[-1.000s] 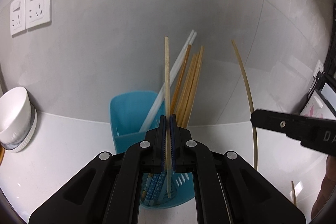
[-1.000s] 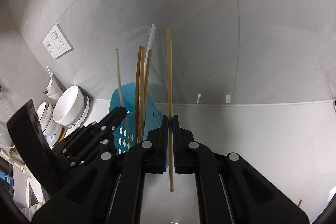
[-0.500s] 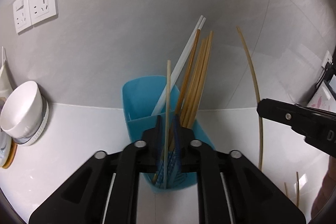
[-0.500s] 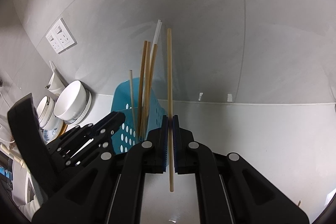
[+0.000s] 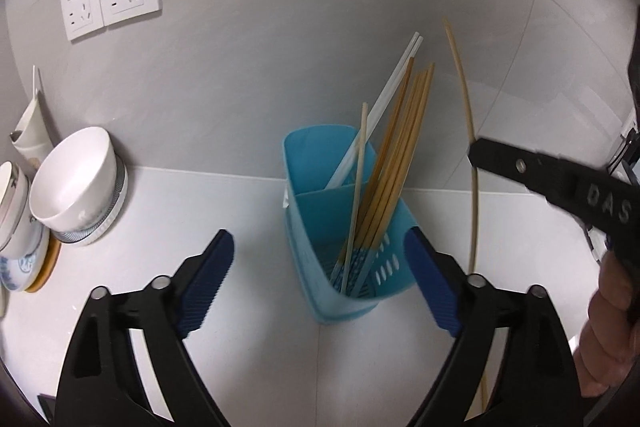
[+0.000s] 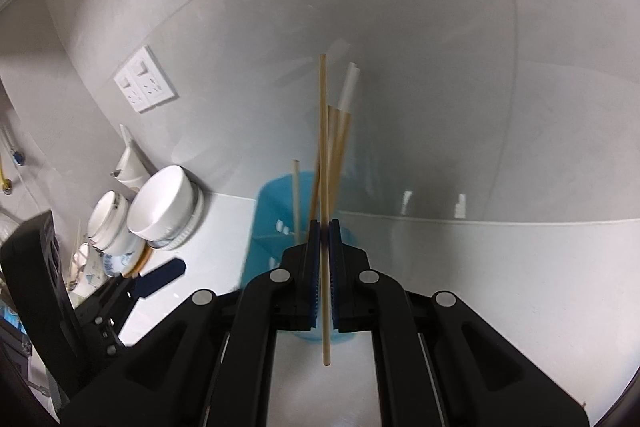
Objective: Organize utensils
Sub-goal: 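Lower the right tool's chopstick into the holder and open the right tool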
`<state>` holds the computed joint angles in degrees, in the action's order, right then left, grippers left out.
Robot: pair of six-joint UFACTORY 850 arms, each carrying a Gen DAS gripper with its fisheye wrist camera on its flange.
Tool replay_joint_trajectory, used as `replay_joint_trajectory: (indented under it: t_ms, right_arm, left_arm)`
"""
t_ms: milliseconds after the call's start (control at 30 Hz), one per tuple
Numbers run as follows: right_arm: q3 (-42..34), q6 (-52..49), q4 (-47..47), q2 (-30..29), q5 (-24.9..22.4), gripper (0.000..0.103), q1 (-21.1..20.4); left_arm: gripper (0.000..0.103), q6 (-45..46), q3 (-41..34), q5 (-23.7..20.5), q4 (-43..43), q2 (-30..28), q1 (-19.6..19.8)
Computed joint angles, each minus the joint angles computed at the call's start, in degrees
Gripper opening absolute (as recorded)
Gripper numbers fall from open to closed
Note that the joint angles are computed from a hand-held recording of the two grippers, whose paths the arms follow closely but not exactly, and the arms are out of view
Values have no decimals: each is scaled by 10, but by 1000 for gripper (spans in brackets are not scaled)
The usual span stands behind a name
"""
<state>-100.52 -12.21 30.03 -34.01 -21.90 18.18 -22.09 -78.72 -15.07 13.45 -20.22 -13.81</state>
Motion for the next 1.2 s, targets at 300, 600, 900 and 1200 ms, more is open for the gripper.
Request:
replay_joint_trajectory:
  t_ms: [300,600,900,1200]
  right_arm:
    - [-30,-127,139,-26,20,3,9]
    - [-7,-199,196,-34,81,3,25]
    - [-1,-112,93,-45,78,3,36]
    - [11,-8,-43,-31,76,9,43]
  left_arm:
    - [97,-11,18,-5,-2,12,17]
    - [97,-31,33,-1,7,15,30]
    - [97,-52,45,10,32,15,31]
    - [97,-74,50,16,55,17,34]
